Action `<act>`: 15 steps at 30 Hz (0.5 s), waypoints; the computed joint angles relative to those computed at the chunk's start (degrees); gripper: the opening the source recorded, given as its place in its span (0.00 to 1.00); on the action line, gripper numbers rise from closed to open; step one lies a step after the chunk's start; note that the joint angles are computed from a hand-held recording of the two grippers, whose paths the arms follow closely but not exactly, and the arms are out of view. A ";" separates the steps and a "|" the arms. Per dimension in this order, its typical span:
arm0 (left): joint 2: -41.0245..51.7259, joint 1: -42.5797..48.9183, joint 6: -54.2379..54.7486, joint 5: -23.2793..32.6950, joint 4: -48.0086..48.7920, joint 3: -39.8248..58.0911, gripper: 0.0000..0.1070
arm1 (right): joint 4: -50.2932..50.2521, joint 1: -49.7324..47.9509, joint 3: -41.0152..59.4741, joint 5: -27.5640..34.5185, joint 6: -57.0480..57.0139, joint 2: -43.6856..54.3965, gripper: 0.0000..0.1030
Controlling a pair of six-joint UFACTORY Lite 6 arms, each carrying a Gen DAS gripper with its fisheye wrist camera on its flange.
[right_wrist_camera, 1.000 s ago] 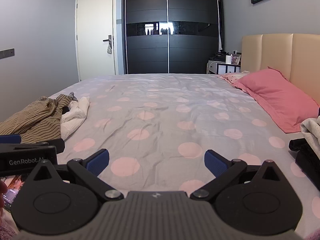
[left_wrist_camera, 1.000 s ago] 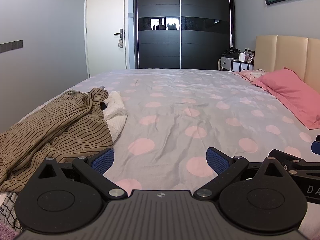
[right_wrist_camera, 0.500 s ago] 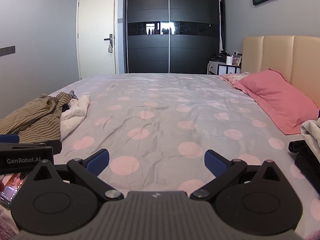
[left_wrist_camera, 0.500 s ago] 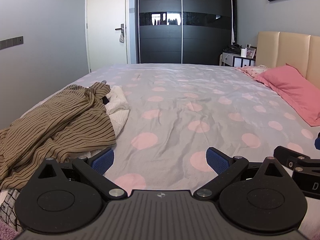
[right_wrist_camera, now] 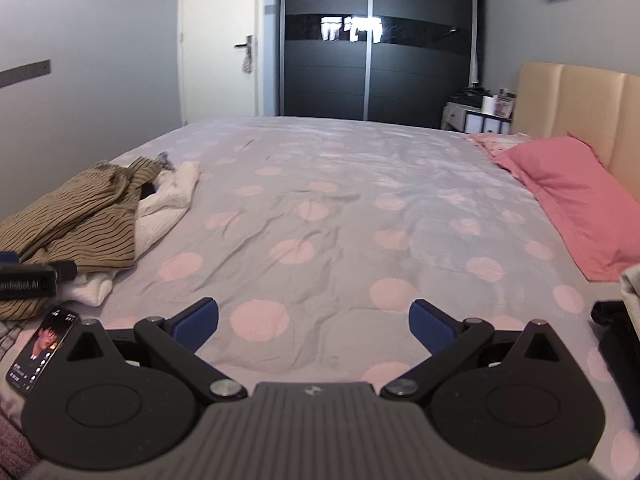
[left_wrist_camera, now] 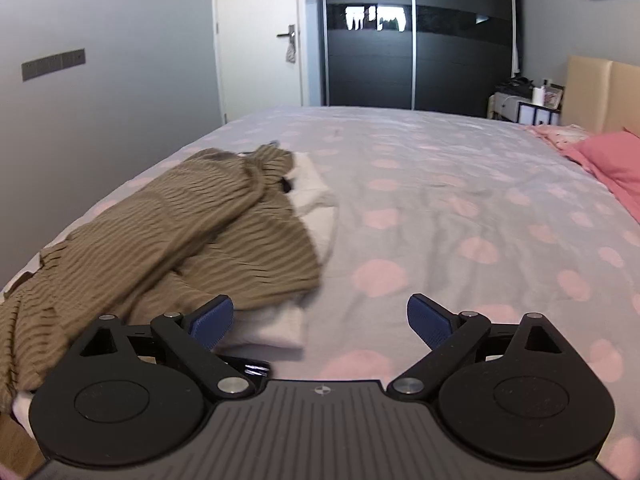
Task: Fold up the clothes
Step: 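Move the left tool onto the striped garment and close on its fabric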
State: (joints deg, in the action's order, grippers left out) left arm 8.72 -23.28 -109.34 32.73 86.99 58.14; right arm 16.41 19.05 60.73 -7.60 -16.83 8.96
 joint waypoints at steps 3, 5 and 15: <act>-0.53 7.16 6.87 -3.78 -3.40 0.93 0.88 | -4.41 -0.17 2.45 1.65 -1.68 0.75 0.99; 0.30 11.79 11.31 -4.65 -4.52 2.08 0.78 | -5.86 -0.47 3.68 1.87 -3.05 1.56 0.99; 12.92 27.13 -1.09 -9.73 16.41 8.87 0.66 | 1.26 -1.61 7.57 1.43 -6.15 9.24 0.99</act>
State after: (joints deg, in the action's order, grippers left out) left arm 21.64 3.85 -110.43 23.00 103.39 67.00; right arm 17.67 17.44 68.30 -6.17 -22.98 18.19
